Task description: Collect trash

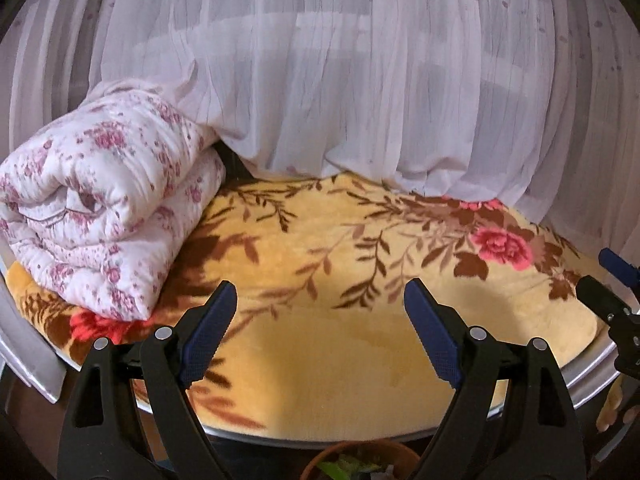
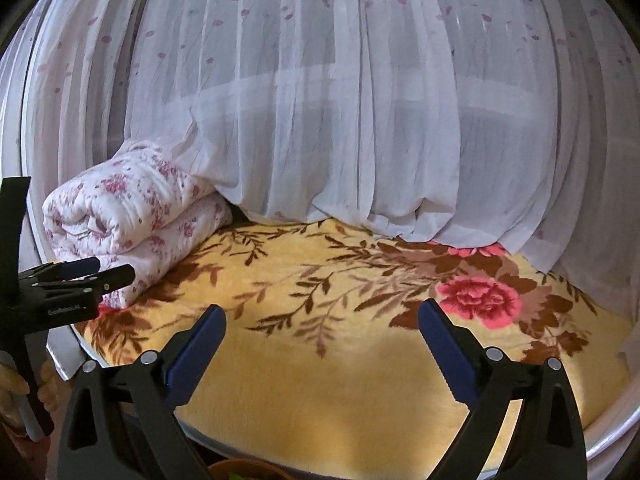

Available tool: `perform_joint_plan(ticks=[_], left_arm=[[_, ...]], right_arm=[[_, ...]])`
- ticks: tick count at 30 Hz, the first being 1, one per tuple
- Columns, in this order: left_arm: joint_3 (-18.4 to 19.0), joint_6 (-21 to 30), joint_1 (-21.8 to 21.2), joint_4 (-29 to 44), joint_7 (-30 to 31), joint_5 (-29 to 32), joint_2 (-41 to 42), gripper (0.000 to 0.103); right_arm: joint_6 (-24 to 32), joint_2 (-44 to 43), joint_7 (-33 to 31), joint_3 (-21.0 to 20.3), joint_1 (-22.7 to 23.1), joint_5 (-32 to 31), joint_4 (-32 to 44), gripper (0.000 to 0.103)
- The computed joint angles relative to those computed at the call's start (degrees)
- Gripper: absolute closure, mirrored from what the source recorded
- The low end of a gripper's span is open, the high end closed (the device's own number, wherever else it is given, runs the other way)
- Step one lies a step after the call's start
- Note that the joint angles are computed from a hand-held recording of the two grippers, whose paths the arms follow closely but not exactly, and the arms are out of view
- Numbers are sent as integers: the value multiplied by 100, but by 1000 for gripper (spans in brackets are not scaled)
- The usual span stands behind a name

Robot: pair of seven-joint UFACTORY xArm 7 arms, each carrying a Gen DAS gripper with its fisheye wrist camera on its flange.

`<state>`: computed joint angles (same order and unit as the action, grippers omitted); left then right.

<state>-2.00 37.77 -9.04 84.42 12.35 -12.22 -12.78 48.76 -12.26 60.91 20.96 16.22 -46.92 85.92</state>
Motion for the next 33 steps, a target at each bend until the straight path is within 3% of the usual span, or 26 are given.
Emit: perform_joint_plan(ticks=[33], left_arm=[[-46,-235,-17,189,-134,127,10,20]], right_arm=[[69,-22,45,21,-52,-129,103,8]])
